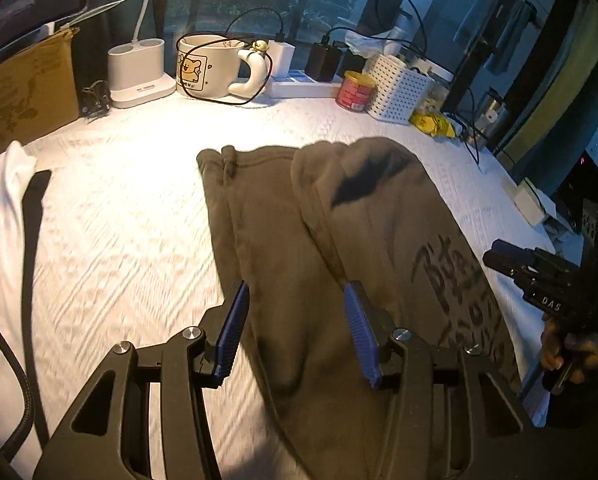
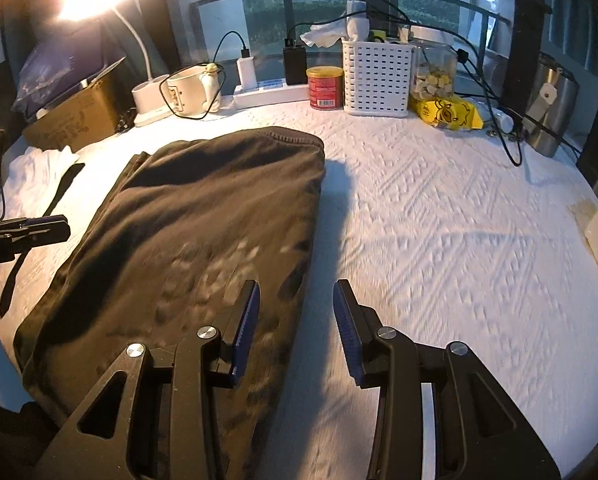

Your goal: Fold small clothes

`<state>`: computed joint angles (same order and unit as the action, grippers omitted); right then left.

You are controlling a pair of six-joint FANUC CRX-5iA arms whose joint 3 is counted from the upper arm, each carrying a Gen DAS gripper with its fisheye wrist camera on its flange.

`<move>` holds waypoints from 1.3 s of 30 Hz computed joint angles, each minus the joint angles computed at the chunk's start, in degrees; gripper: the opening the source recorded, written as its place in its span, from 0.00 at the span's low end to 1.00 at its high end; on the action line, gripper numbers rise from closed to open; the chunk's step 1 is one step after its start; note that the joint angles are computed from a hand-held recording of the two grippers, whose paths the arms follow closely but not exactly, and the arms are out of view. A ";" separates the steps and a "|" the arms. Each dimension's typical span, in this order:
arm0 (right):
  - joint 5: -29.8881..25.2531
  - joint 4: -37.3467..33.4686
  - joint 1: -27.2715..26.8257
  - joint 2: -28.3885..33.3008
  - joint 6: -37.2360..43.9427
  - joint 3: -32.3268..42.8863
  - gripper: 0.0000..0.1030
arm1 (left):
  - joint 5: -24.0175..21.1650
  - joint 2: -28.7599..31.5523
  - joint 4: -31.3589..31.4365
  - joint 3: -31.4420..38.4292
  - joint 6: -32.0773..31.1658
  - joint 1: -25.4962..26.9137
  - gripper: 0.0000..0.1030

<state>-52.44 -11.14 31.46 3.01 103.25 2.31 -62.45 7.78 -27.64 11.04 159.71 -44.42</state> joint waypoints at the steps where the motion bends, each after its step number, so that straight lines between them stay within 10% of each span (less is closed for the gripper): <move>1: -0.13 0.02 0.01 0.82 -0.02 0.79 0.39 | 0.50 0.18 0.37 0.02 -0.40 0.68 0.48; 22: -2.35 -2.07 -0.89 13.16 1.30 14.66 0.40 | -1.04 3.59 -0.87 1.62 0.00 7.25 0.65; 33: -4.73 -3.74 -0.64 17.68 0.75 19.79 0.50 | 21.90 -0.69 13.39 -9.74 -5.68 13.89 0.72; 39: -6.64 -5.58 -1.15 20.05 1.30 22.25 0.54 | 16.81 4.31 12.25 -2.62 -10.81 11.68 0.82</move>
<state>-59.08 -16.72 30.31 23.06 104.55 24.56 -45.64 12.09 -15.39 8.43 148.91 -32.75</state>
